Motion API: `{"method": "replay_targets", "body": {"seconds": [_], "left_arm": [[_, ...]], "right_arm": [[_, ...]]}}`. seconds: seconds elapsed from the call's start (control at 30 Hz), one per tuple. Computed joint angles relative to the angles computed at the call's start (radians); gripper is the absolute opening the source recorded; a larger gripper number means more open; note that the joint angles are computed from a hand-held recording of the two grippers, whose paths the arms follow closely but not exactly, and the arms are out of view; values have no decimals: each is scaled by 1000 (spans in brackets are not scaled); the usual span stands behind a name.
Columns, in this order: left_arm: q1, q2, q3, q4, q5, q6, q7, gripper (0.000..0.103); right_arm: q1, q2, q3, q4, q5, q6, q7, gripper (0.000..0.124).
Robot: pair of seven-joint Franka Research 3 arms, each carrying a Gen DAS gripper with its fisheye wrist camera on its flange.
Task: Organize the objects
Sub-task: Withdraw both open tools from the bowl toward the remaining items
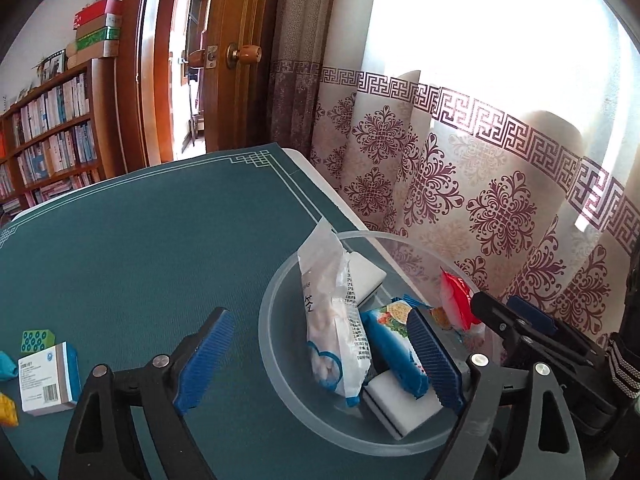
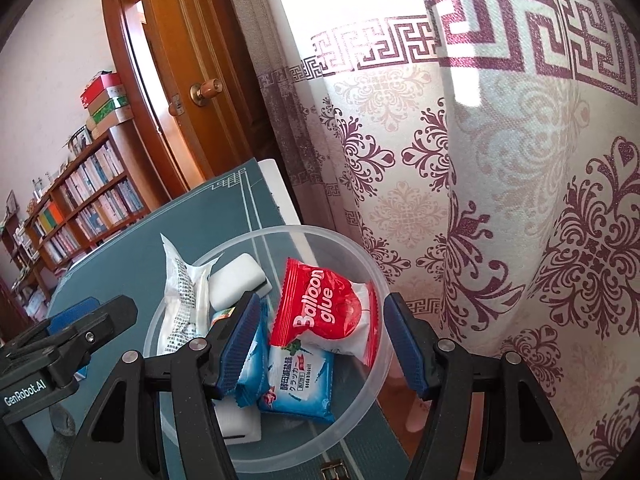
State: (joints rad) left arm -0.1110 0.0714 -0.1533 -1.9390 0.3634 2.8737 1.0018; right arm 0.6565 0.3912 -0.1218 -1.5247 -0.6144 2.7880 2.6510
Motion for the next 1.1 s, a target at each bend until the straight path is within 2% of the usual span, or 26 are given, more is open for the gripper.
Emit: {"method": "replay_targets", "body": {"seconds": [0.3, 0.57, 0.8, 1.1], "left_arm": [[22, -78, 18, -86, 173, -9, -162, 101], [66, -139, 16, -157, 209, -18, -230, 102], [115, -203, 18, -237, 228, -21, -277, 102], [208, -290, 15, -337, 307, -49, -372, 102]], "right_arm": [[24, -26, 0, -14, -63, 21, 18, 66], [35, -51, 34, -32, -89, 51, -9, 66], [48, -40, 75, -26, -20, 66, -124, 69], [84, 16, 115, 10, 118, 35, -305, 69]]}}
